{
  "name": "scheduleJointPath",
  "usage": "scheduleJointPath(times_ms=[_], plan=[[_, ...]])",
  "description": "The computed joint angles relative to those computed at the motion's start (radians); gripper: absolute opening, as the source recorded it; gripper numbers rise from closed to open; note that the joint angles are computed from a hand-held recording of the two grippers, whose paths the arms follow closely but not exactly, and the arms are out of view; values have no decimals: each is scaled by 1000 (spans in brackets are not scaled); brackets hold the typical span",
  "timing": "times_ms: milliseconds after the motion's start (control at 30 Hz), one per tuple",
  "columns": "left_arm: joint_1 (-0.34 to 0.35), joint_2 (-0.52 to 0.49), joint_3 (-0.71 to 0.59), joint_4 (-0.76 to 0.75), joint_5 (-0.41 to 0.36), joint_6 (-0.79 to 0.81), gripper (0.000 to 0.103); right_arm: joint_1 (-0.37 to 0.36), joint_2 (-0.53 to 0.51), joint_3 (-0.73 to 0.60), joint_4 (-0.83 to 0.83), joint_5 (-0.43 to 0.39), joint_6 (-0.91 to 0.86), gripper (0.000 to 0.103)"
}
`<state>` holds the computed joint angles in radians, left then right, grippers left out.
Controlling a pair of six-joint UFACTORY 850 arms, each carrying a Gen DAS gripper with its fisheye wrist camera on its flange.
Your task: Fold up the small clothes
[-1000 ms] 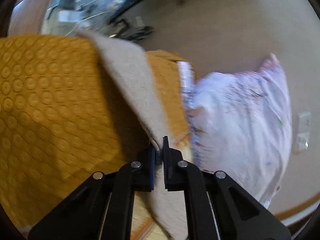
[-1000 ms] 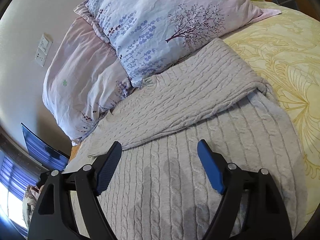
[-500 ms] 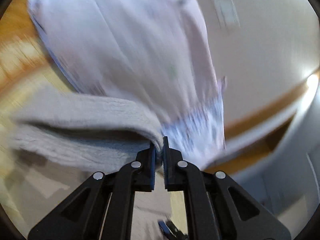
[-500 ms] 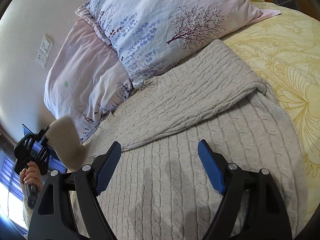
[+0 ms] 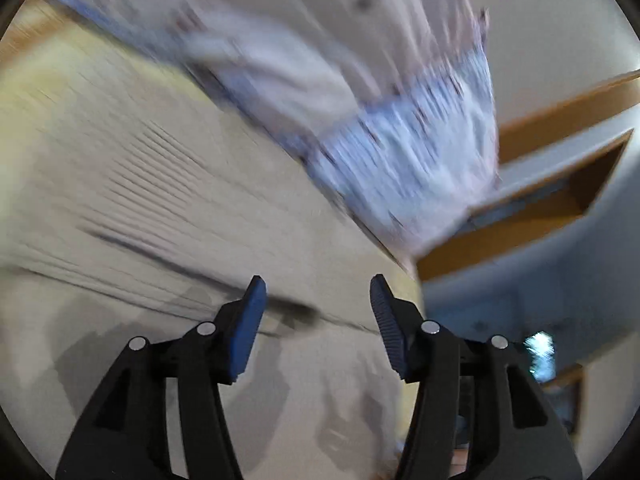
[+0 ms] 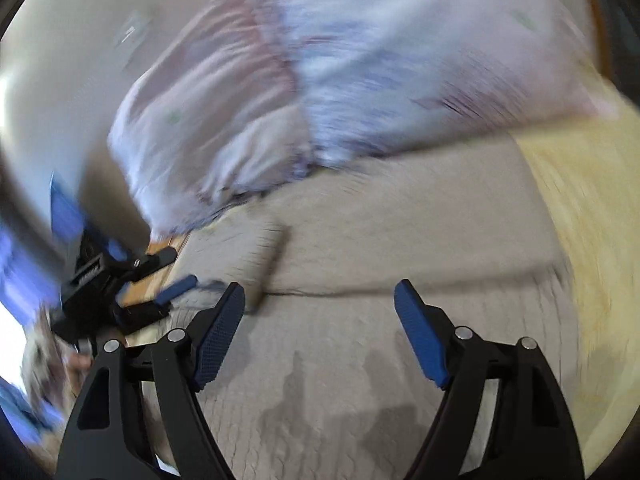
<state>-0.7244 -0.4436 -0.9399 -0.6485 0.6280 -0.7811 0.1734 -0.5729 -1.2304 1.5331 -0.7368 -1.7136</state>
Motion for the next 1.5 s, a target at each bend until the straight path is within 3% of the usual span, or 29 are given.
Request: scheduleJointPath(times_ms=[100, 267, 400, 500, 533, 600, 633, 667, 767, 900, 1000, 1133, 1200, 1233, 1267, 1400, 1467, 1500], plan=[[-17, 49, 74, -197, 13, 91, 54, 78, 13, -15, -32, 25, -112, 65], [-17, 39, 86, -326, -16, 136, 53, 231, -9, -39, -31, 136, -331, 54], [-18, 48, 142, -258, 39, -26, 51, 318, -63, -83, -109, 222, -332, 51], [-21, 50, 156, -253, 52, -39, 51, 369, -80, -73, -6, 334, -488, 51], [-21, 48, 151, -259, 50, -31, 51, 373, -86, -74, 19, 349, -515, 47], [-24, 50, 152, -274, 52, -17, 51, 379, -105, -91, 55, 380, -525, 26], [-25, 51, 152, -278, 53, -15, 51, 373, -109, -99, 42, 370, -494, 15], [-22, 45, 142, -281, 50, -9, 51, 356, -115, -115, 4, 323, -421, 12], [-21, 41, 139, -280, 55, -6, 54, 301, -95, -111, 106, 221, -377, 10], [-21, 32, 122, -286, 60, 22, 62, 162, -49, -52, 334, 63, -266, 10], [-28, 26, 110, -316, 62, 70, 66, 70, -43, -6, 371, 73, -125, 10], [-28, 24, 106, -320, 64, 85, 68, -3, -77, -22, 102, 121, 160, 11], [-29, 24, 106, -316, 67, 82, 69, -48, -99, -53, 35, 67, 302, 25], [-29, 23, 106, -316, 68, 83, 69, -67, -107, -66, 40, 41, 343, 50], [-30, 23, 105, -319, 68, 85, 69, -81, -105, -67, 62, 25, 350, 62], [-30, 23, 105, -320, 67, 84, 70, -83, -136, -139, 21, 31, 388, 59], [-30, 22, 104, -320, 68, 83, 70, -73, -148, -162, -65, 51, 455, 47], [-30, 21, 103, -318, 68, 83, 70, -71, -161, -174, -106, 46, 495, 46]])
